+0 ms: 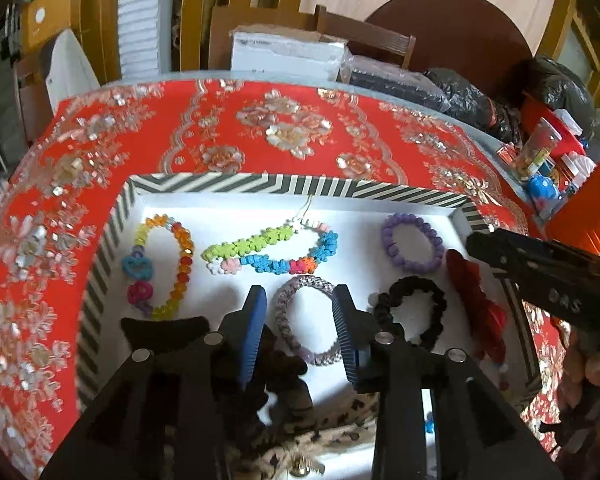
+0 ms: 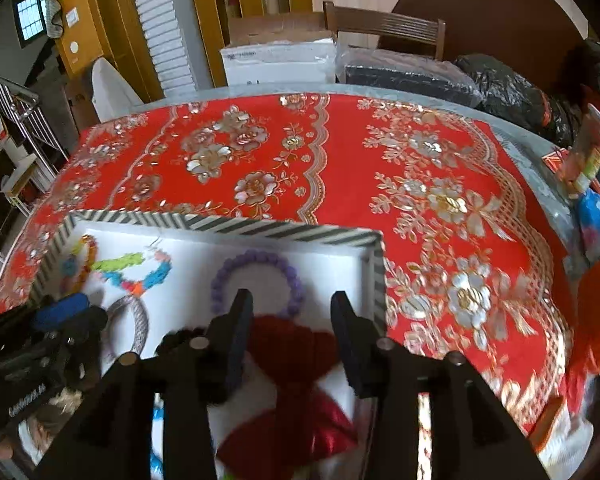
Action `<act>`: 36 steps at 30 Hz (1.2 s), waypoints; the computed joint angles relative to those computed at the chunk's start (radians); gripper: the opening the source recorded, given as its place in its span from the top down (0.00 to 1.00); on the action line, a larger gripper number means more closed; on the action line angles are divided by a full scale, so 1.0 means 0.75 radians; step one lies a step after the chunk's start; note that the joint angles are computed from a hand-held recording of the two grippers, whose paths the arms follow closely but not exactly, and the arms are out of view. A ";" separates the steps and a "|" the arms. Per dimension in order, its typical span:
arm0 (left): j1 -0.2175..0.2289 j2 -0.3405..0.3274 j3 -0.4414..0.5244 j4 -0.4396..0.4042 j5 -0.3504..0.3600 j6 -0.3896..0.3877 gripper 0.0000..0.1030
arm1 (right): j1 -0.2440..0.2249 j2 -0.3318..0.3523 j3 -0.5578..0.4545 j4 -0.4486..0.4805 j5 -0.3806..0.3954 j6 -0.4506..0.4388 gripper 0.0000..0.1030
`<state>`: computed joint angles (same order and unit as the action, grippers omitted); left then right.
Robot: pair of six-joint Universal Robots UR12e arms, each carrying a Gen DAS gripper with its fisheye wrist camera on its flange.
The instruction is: Organize jewelry
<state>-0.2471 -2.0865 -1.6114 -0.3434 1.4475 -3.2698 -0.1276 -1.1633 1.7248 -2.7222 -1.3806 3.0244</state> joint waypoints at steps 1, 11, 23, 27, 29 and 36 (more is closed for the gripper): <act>-0.004 0.009 -0.010 0.013 0.014 0.006 0.67 | -0.001 -0.017 0.023 -0.026 -0.003 0.002 0.54; -0.032 0.106 -0.127 0.139 0.093 0.009 0.67 | -0.007 -0.153 0.211 -0.184 0.012 0.024 0.45; -0.063 0.193 -0.239 0.241 0.210 0.001 0.67 | 0.004 -0.248 0.334 -0.268 0.028 0.064 0.42; -0.078 0.217 -0.267 0.270 0.267 0.005 0.67 | 0.009 -0.278 0.366 -0.290 0.024 0.078 0.42; -0.083 0.226 -0.278 0.277 0.278 0.005 0.67 | 0.008 -0.290 0.380 -0.302 0.030 0.084 0.41; -0.100 0.253 -0.315 0.317 0.312 0.008 0.67 | 0.006 -0.327 0.417 -0.323 0.035 0.077 0.37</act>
